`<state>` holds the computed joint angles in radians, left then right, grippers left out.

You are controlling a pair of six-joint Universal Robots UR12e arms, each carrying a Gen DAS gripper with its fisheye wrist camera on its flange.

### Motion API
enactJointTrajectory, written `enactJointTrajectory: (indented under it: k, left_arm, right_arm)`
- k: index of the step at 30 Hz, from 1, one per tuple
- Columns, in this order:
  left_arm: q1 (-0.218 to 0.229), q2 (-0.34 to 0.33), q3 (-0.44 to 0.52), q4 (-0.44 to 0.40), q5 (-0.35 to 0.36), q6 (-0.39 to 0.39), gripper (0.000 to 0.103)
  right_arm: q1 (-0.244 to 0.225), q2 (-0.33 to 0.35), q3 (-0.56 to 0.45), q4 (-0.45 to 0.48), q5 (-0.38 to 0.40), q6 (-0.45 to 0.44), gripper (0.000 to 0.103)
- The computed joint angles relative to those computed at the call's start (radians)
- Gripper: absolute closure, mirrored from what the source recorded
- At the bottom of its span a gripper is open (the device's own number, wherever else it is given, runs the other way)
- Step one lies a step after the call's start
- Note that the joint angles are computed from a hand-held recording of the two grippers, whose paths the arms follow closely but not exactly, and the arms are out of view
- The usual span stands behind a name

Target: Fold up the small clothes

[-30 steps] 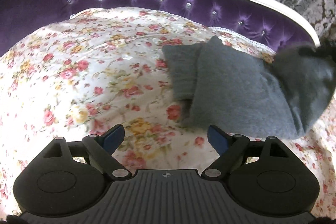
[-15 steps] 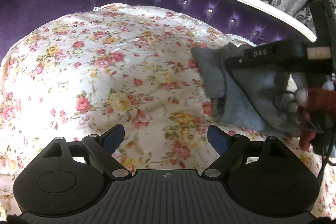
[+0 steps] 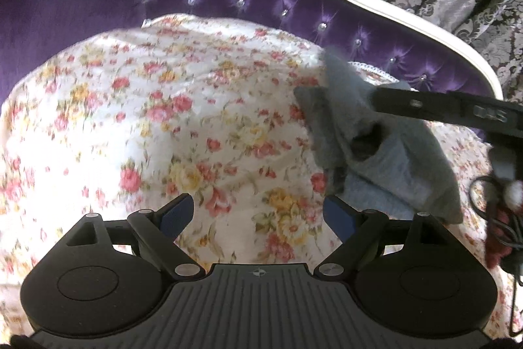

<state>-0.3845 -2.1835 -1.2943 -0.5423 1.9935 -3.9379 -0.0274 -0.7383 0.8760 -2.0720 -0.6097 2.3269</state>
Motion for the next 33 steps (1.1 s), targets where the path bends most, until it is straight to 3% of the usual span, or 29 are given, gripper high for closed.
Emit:
enactJointTrajectory:
  k: [3,6,12,15,18,21,25,27,28,30,33]
  left_arm:
    - [0.002,-0.010,0.029,0.000,0.017,0.028,0.017]
    - [0.005,-0.028,0.068,0.010,0.028,0.050,0.017]
    - [0.007,-0.103,0.194,0.020,0.037,0.098,0.016]
    - [0.004,-0.147,0.259,-0.016,0.026,0.137,0.016]
    - [0.000,-0.176,0.293,-0.076,0.019,0.160,0.016]
    - [0.004,-0.176,0.277,-0.129,-0.004,0.117,0.016]
    - [0.019,-0.134,0.159,0.016,-0.088,0.076,0.016]
    - [0.024,-0.118,0.141,0.021,-0.109,0.075,0.016]
    - [0.028,-0.108,0.124,0.045,-0.126,0.063,0.017]
    - [0.036,-0.099,0.108,0.092,-0.159,0.023,0.016]
    - [0.050,-0.106,0.123,0.090,-0.237,-0.012,0.016]
  right_arm:
    - [-0.023,-0.002,0.017,-0.083,0.023,0.098,0.037]
    - [-0.042,0.002,0.027,-0.161,-0.002,0.189,0.037]
    - [-0.050,0.005,0.060,-0.210,-0.069,0.257,0.036]
    - [-0.047,-0.011,0.111,-0.250,-0.110,0.241,0.037]
    - [-0.048,-0.040,0.179,-0.296,-0.124,0.166,0.035]
    - [-0.053,-0.067,0.217,-0.281,-0.122,0.076,0.032]
    - [-0.067,-0.092,0.245,-0.230,-0.114,-0.024,0.032]
    - [-0.076,-0.101,0.254,-0.220,-0.103,-0.039,0.029]
    - [-0.082,-0.103,0.252,-0.213,-0.089,-0.035,0.027]
    - [-0.095,-0.101,0.247,-0.211,-0.062,-0.005,0.012]
    - [-0.111,-0.084,0.217,-0.214,-0.037,0.087,0.008]
